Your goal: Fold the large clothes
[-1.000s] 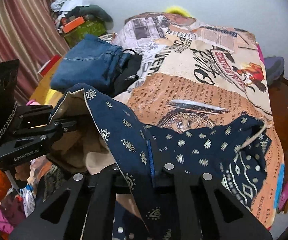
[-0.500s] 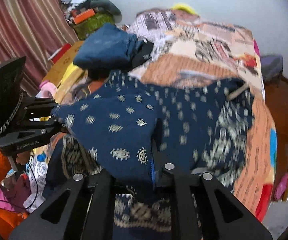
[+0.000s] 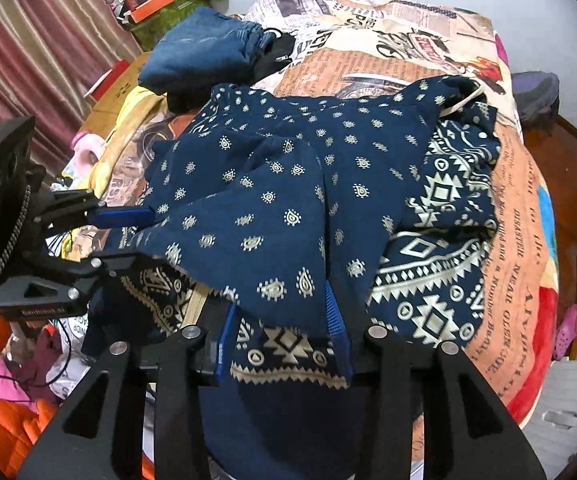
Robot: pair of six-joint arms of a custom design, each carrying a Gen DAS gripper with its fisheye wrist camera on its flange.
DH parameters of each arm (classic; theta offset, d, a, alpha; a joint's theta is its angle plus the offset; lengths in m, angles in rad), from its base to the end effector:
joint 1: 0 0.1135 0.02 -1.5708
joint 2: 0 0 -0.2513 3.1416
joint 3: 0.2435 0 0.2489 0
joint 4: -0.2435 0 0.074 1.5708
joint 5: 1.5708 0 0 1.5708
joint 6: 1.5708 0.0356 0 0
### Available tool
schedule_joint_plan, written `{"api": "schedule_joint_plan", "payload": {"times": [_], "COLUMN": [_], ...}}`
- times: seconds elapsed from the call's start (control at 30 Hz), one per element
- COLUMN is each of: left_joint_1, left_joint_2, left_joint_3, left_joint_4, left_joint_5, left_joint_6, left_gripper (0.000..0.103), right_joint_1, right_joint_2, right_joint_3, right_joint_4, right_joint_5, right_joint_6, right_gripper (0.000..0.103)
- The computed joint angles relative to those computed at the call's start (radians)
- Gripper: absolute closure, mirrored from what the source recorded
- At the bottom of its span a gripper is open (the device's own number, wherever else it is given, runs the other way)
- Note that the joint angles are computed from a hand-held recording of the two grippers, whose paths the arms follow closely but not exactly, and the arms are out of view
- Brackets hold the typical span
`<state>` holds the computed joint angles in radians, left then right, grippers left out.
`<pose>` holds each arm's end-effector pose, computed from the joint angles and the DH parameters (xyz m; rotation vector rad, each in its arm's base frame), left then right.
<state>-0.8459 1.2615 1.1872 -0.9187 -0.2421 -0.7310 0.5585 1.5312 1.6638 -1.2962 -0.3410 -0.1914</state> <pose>0.1709 -0.1801 0.3038 0.0544 2.5505 -0.3188 0.2347 0.1607 0.3573 -1.0976 2.5222 0.5689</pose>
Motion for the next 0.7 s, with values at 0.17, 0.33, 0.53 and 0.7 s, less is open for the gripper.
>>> {"api": "schedule_joint_plan", "payload": {"times": [0.17, 0.33, 0.53, 0.7], "left_joint_1": [-0.043, -0.041, 0.08, 0.238], "left_joint_2": [-0.023, -0.039, -0.006, 0.01], "left_joint_3": [0.082, 0.159, 0.149, 0.007], "left_joint_4": [-0.044, -0.07, -0.065, 0.017], "left_joint_5": [-0.083, -0.22, -0.303, -0.211], "left_joint_6": [0.002, 0.022, 0.074, 0.075], "left_gripper": [0.058, 0.048, 0.047, 0.047], "right_joint_1": [-0.035, -0.041, 0.023, 0.032], "right_joint_2": [-0.047, -0.053, -0.024, 0.074], "right_joint_3": [0.048, 0.11, 0.055, 0.005], "right_joint_4": [-0.012, 0.052, 0.225, 0.271], "right_joint_5": [-0.042, -0.038, 0.138, 0.193], "right_joint_6": [-0.001, 0.047, 0.133, 0.175], "right_gripper": [0.066, 0.06, 0.054, 0.054]}}
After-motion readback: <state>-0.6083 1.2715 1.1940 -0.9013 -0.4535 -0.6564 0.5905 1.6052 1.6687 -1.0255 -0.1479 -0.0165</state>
